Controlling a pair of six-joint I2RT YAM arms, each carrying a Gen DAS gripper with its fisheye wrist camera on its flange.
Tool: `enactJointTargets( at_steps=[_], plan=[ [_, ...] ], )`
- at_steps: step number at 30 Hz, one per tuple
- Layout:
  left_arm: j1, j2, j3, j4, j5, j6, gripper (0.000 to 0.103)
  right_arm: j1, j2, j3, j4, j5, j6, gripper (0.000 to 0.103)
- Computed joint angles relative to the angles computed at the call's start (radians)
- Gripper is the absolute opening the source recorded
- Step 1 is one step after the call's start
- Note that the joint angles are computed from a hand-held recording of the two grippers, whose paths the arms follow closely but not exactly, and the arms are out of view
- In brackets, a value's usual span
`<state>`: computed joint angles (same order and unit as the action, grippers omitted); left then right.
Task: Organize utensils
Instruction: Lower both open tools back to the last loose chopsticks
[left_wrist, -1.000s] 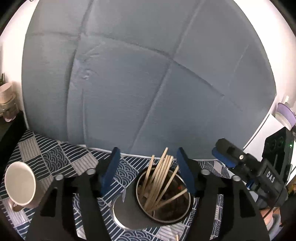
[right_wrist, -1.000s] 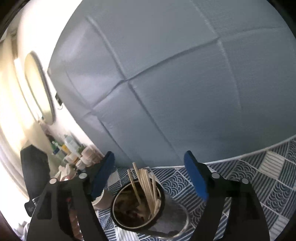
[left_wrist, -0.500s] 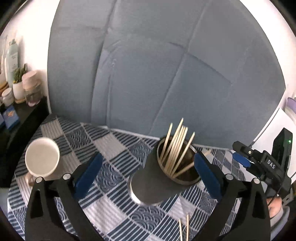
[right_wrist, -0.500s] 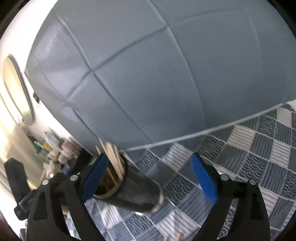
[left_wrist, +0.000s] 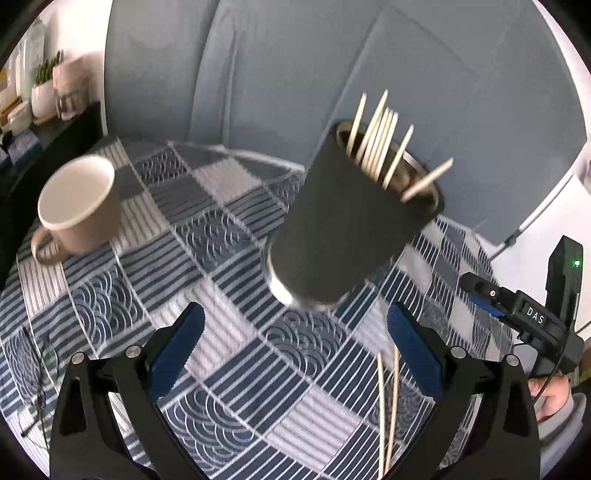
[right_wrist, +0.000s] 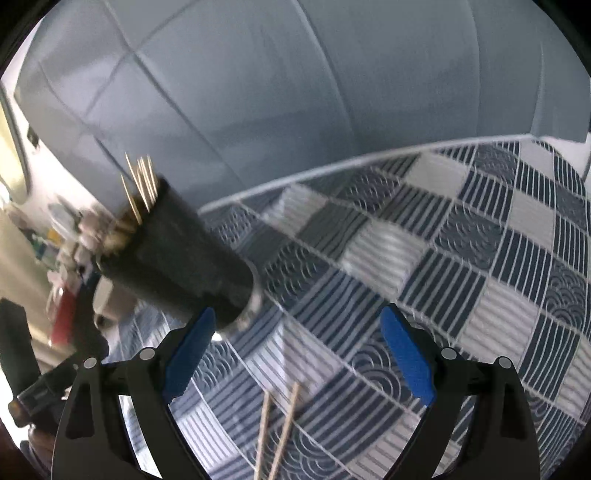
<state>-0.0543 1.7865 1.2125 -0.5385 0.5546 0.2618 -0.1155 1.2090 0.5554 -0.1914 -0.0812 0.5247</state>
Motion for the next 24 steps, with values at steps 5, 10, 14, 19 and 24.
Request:
enactJointTargets(
  at_steps=[5, 10, 14, 19, 24],
  plan=[
    [-0.003, 0.012, -0.052, -0.004, -0.020, 0.019, 0.097, 0.041, 0.032, -0.056, 0.035, 0.002, -0.003, 0.086],
    [-0.024, 0.014, -0.097, 0.006, -0.050, 0.029, 0.097, 0.096, 0.058, -0.089, 0.036, 0.040, -0.017, 0.086],
    [-0.060, 0.001, -0.149, 0.034, -0.087, 0.063, 0.097, 0.133, 0.090, -0.108, 0.029, 0.081, -0.014, 0.086],
    [-0.097, -0.017, -0.219, 0.062, -0.137, 0.129, 0.097, 0.172, 0.164, -0.109, 0.023, 0.111, -0.004, 0.087],
    [-0.122, -0.018, -0.257, 0.073, -0.168, 0.164, 0.097, 0.240, 0.197, -0.089, -0.002, 0.191, 0.007, 0.087]
  ],
)
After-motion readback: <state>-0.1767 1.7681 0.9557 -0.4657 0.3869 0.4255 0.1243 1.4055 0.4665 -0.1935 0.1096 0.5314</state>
